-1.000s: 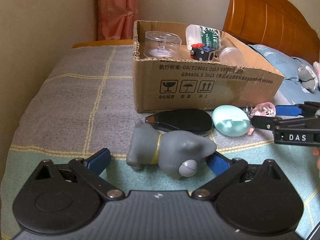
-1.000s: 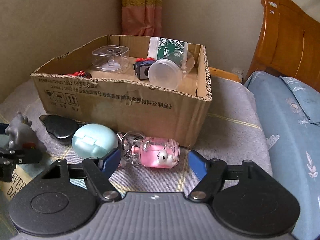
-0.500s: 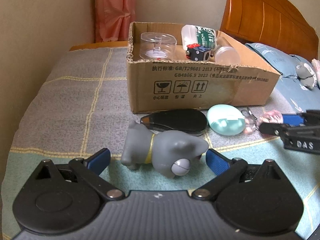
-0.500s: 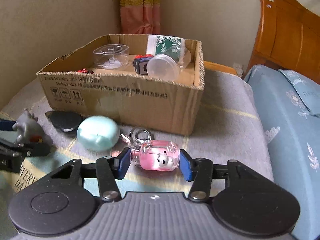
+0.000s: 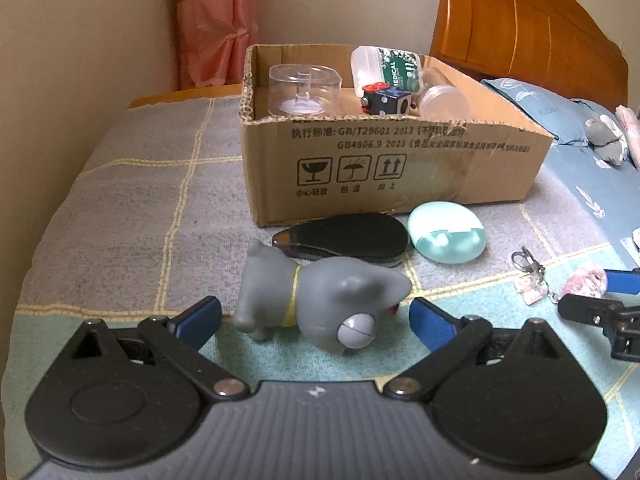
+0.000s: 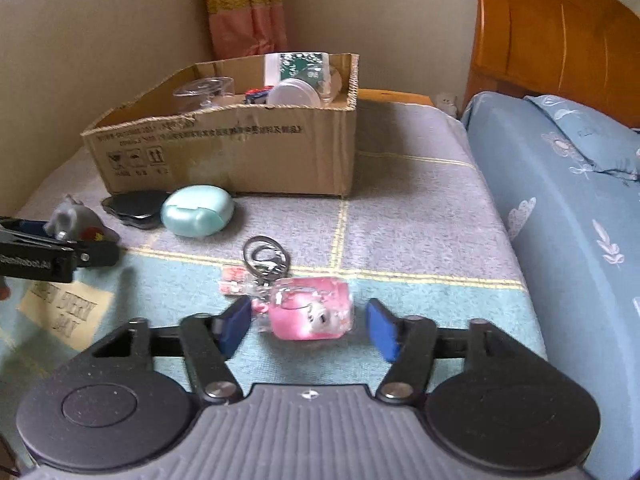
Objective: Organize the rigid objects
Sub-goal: 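Close the left tool around the grey elephant toy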
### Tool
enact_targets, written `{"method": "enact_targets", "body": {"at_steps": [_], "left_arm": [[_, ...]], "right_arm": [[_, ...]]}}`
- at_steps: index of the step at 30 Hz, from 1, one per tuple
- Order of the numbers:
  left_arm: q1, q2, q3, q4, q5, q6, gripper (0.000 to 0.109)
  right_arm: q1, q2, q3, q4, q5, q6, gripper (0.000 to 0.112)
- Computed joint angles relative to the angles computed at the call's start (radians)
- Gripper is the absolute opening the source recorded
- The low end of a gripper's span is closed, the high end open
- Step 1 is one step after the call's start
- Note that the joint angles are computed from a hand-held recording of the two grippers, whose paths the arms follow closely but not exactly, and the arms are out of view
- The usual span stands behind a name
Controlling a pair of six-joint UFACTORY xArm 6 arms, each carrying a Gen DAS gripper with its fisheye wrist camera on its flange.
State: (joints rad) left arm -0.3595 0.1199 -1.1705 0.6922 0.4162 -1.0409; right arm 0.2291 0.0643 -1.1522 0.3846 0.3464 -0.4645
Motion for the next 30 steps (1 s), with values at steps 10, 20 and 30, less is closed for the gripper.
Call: {"method": "enact_targets", "body": {"at_steps": [10,20,30], "left_arm": [[0.0,0.019,-0.013,0.047,0.0,0.009,0.099],[0.015,0.023,-0.025,-0.043,-0.035,0.157,0.072],[0.011,0.029,-0.029,-0.028,-0.035,0.147,0.072]], "right_arm": [[0.009,0.011,0.045,-0.101,-0.08,0.083,0.103],[0.019,-0.015,0.123,-0.236,-0.192,0.267,0.103],[0.054,-0.022,0.115,-0.164,-0.175,0.183,0.086]]}}
